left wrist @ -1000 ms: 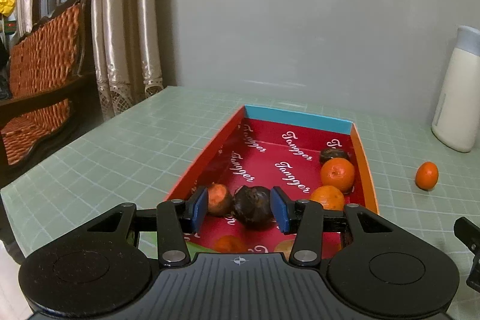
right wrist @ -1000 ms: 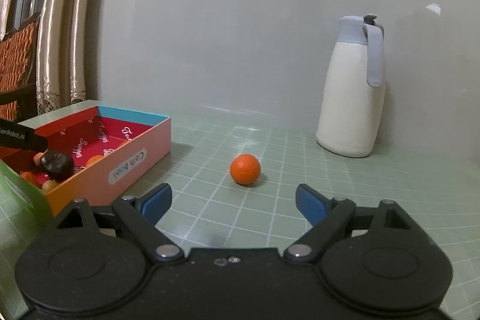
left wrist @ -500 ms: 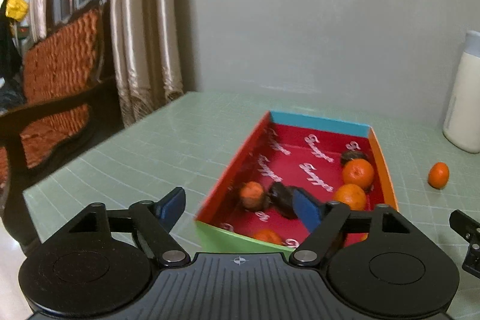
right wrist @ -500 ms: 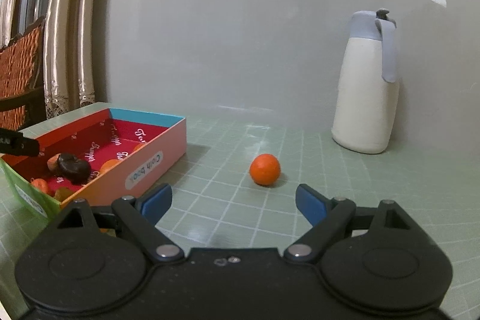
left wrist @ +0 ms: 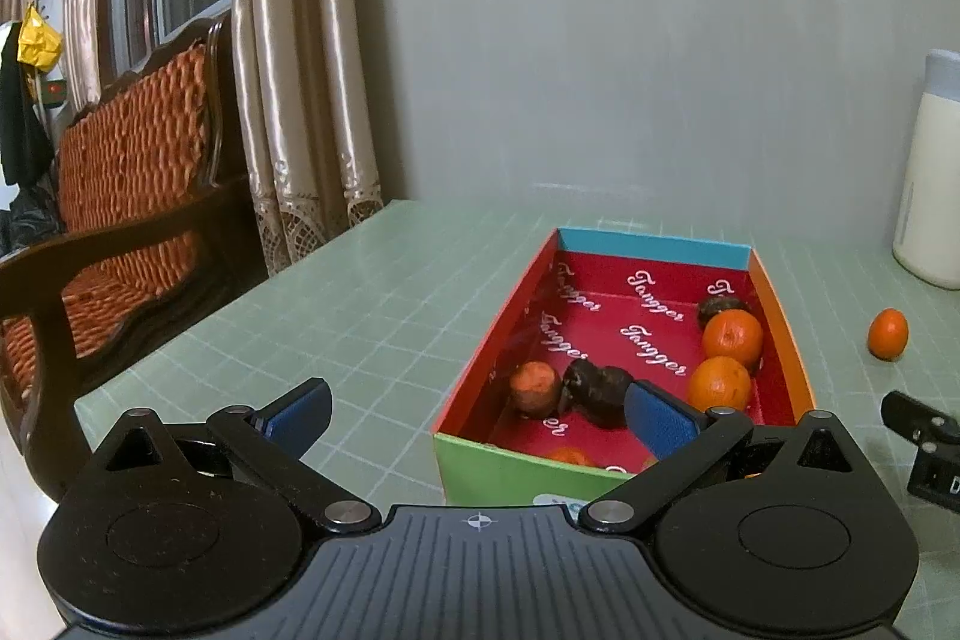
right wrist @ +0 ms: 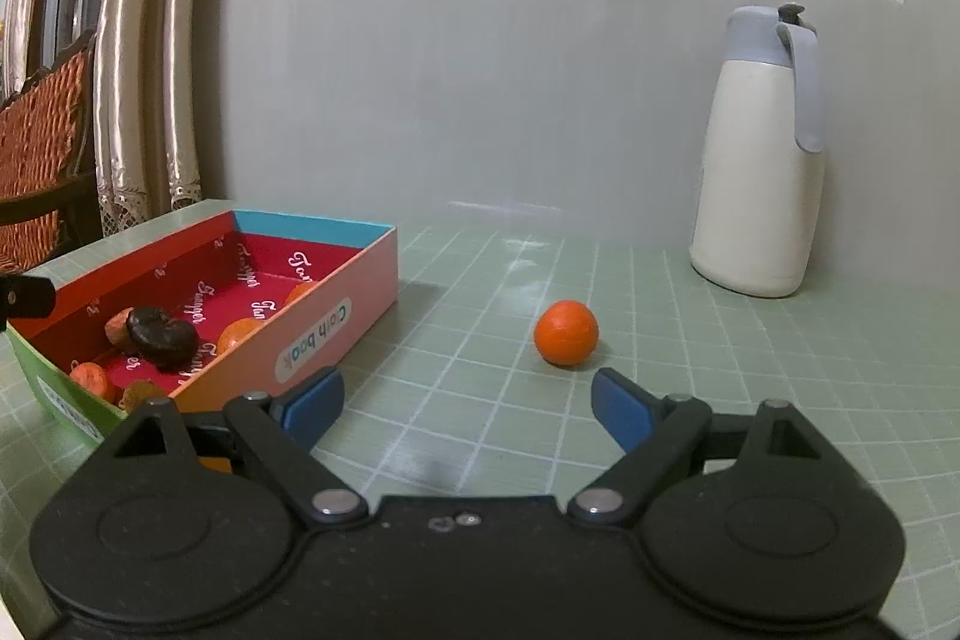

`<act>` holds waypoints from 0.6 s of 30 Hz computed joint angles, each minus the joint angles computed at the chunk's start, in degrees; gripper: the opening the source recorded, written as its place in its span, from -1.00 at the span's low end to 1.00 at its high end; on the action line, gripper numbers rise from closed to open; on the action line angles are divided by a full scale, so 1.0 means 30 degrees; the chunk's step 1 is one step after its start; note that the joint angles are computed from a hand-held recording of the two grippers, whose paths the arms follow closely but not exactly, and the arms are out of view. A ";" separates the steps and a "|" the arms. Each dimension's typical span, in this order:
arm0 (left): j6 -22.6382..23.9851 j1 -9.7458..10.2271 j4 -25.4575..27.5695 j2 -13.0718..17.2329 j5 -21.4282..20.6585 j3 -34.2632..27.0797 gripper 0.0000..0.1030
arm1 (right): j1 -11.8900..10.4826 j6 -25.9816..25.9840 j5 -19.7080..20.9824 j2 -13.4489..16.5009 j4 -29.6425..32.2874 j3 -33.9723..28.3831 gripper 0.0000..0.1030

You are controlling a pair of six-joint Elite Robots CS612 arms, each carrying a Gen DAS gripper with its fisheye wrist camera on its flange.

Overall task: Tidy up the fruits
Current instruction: 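Reach the right gripper to the small orange and grasp it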

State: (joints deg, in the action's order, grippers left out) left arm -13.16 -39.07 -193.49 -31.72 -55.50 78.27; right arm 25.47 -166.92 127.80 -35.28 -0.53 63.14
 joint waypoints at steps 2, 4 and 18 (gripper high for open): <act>-0.0033 0.0024 0.0050 0.0035 -0.0105 -0.0025 1.00 | -0.0024 0.0118 -0.0006 0.0032 0.0086 -0.0061 0.73; -0.0059 0.0020 0.0048 0.0103 -0.0098 -0.0078 1.00 | -0.0062 0.0270 -0.0041 0.0080 0.0250 -0.0163 0.73; 0.0303 -0.0058 -0.0780 0.0494 0.0711 -0.0272 1.00 | -0.0793 0.3647 -0.0686 0.0467 0.2670 -0.1197 0.73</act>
